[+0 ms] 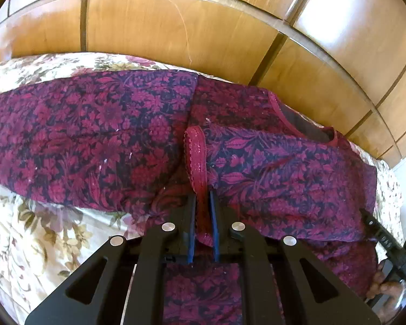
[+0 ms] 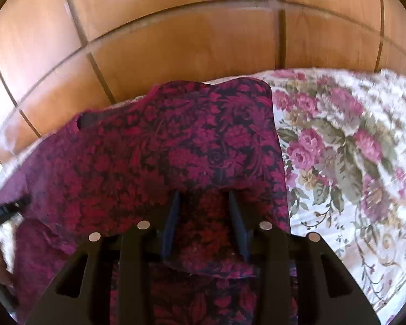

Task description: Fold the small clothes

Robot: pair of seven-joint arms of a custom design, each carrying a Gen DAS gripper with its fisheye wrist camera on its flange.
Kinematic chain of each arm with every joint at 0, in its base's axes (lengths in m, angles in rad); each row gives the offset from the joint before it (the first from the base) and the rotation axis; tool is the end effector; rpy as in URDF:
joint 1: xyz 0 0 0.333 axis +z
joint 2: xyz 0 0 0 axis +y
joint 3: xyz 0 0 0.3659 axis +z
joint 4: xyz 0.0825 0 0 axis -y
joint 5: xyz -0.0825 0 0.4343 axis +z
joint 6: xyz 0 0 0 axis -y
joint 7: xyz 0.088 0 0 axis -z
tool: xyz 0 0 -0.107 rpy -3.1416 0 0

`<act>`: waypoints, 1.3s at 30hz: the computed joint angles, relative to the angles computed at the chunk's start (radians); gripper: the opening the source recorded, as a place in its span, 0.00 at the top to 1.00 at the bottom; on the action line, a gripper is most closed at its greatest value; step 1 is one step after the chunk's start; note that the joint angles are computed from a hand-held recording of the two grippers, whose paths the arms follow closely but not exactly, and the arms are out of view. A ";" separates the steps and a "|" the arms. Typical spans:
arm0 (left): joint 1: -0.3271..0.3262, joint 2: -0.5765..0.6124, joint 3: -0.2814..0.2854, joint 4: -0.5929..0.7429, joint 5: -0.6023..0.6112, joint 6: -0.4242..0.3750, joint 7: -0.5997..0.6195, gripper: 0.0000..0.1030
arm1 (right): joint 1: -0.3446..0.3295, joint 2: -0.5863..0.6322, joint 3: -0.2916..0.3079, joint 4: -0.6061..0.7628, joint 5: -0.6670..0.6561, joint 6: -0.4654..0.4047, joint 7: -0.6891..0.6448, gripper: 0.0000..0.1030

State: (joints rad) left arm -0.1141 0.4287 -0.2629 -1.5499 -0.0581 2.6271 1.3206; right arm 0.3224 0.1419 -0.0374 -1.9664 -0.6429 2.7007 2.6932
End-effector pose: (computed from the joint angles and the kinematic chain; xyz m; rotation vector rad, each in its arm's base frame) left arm 0.7491 -0.2548 0.5120 -1.9630 2.0145 -0.9539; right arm 0.6446 0.2112 0.4866 -1.4760 2.0672 -0.6414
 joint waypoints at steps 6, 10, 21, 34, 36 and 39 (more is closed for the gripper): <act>0.020 -0.087 0.019 -0.112 -0.023 0.069 -0.056 0.52 | 0.031 0.011 -0.003 0.030 -0.132 -0.090 0.086 0.58; 0.039 -0.161 0.053 -0.214 -0.025 0.123 -0.152 0.48 | 0.040 0.019 0.005 0.051 -0.178 -0.155 0.115 0.50; 0.023 -0.297 0.097 -0.388 0.125 0.157 -0.284 0.48 | 0.070 0.048 0.018 0.111 -0.225 -0.341 0.173 0.16; 0.192 -0.293 0.146 -0.413 -0.272 0.181 -0.321 0.48 | 0.029 0.018 0.019 0.056 -0.164 -0.249 0.200 0.07; 0.217 -0.282 0.151 -0.399 -0.283 0.189 -0.339 0.48 | 0.029 0.019 0.020 0.058 -0.165 -0.252 0.200 0.06; 0.233 -0.259 0.184 -0.384 -0.224 0.238 -0.447 0.48 | 0.030 0.019 0.021 0.059 -0.169 -0.258 0.202 0.06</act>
